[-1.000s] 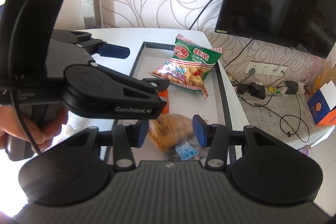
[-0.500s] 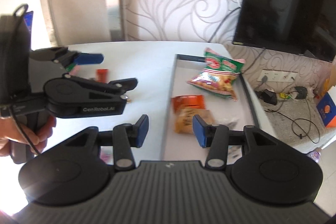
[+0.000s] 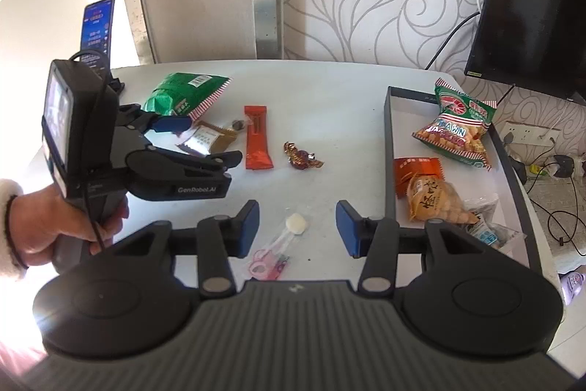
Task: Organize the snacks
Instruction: 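Move left gripper to gold cake packet while right approaches clear packet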
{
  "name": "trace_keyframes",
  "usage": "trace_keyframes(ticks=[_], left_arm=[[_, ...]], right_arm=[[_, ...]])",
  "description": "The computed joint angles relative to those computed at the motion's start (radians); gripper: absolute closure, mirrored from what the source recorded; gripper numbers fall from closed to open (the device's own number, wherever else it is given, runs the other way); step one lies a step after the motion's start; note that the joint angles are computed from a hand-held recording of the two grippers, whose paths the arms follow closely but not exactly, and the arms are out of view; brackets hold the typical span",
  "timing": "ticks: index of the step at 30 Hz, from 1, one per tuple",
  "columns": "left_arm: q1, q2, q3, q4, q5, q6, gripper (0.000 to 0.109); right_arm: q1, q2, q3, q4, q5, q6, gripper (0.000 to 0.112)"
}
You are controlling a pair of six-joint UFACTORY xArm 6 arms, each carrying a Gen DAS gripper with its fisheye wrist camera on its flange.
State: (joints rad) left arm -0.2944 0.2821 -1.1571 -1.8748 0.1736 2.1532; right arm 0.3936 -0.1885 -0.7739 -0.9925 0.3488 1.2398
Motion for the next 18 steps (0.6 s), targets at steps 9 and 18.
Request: trace_keyframes(ticks=[9, 18], left_arm=[[0.002, 0.056, -0.031, 0.175, 0.0, -0.167, 0.031], [0.027, 0.026, 0.015, 0.279, 0.065, -0.28, 0.047]], right_arm=[[0.011, 0.058, -0.02, 0.017, 0.039, 0.01, 0.064], [-0.013, 0.186, -0.075, 0.047, -0.033, 0.083, 0.064]])
